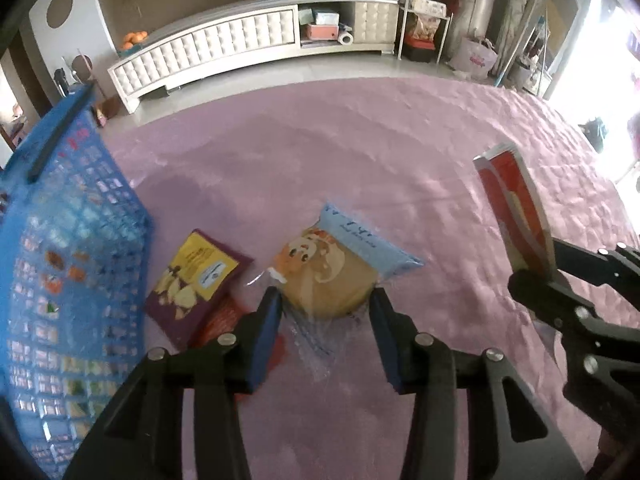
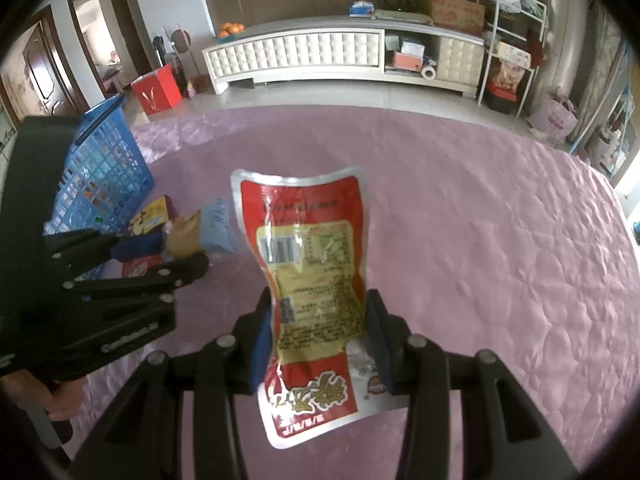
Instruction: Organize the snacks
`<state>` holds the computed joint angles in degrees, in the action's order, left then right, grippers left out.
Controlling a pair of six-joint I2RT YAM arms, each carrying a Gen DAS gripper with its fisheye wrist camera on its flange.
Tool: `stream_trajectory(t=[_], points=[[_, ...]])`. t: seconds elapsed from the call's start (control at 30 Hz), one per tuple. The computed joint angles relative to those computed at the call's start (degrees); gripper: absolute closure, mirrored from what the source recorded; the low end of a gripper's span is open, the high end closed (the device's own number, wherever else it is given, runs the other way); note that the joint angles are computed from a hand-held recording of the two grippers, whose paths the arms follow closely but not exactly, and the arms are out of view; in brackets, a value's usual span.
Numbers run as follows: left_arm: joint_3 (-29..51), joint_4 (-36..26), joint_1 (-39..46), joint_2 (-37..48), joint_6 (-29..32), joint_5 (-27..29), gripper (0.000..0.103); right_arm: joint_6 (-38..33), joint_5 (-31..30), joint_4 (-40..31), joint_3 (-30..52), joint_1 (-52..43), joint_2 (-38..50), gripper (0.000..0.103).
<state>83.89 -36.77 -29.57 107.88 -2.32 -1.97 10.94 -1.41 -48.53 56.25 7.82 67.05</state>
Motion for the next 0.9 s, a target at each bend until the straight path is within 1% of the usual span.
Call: stream_trajectory(t=[0.13, 0.23, 0.4, 0.47, 0.6, 0.77, 0.87, 0.9], points=[[-2.42, -0.94, 0.79, -4.12, 0.41, 1.25, 0.061, 2.12, 1.04, -1.32, 0.53, 2.16, -0.81, 0.056], [-4.90, -1.65, 0.84, -8.73, 1.51, 2.21, 0.061, 3.72, 3.33, -3.37, 2.31, 5.66, -1.13, 0.056], [-7.52, -2.93, 1.47, -16.82, 4.09, 2.40, 0.061, 6.96, 6.86, -8.14, 7.75, 11.66, -1.64, 0.056], [-7.22, -3.73, 1.97, -18.68, 4.36, 2.82, 0.061, 8.20, 9.60, -10.50, 11.10, 14.99, -1.48, 0.056], [-7.46, -6.92, 5.94, -24.71, 6.39, 4.81, 0.061, 11.30, 14.16, -14.60, 18.02, 20.89, -0.32, 0.056], [-5.71, -10.77, 12.99, -28.67, 10.59, 9.14, 0.061, 15.63, 18.51, -17.91, 26.24, 28.47, 3.50, 0.056], [-5.11, -12.87, 17.02, -30.76, 13.14, 11.55, 0.065, 17.91, 21.22, -19.34, 30.86, 32.81, 6.69, 0.056], [-4.69, -13.61, 18.96, -31.34, 14.53, 12.31, 0.068, 18.49, 21.79, -19.65, 31.96, 33.87, 7.46, 0.056]])
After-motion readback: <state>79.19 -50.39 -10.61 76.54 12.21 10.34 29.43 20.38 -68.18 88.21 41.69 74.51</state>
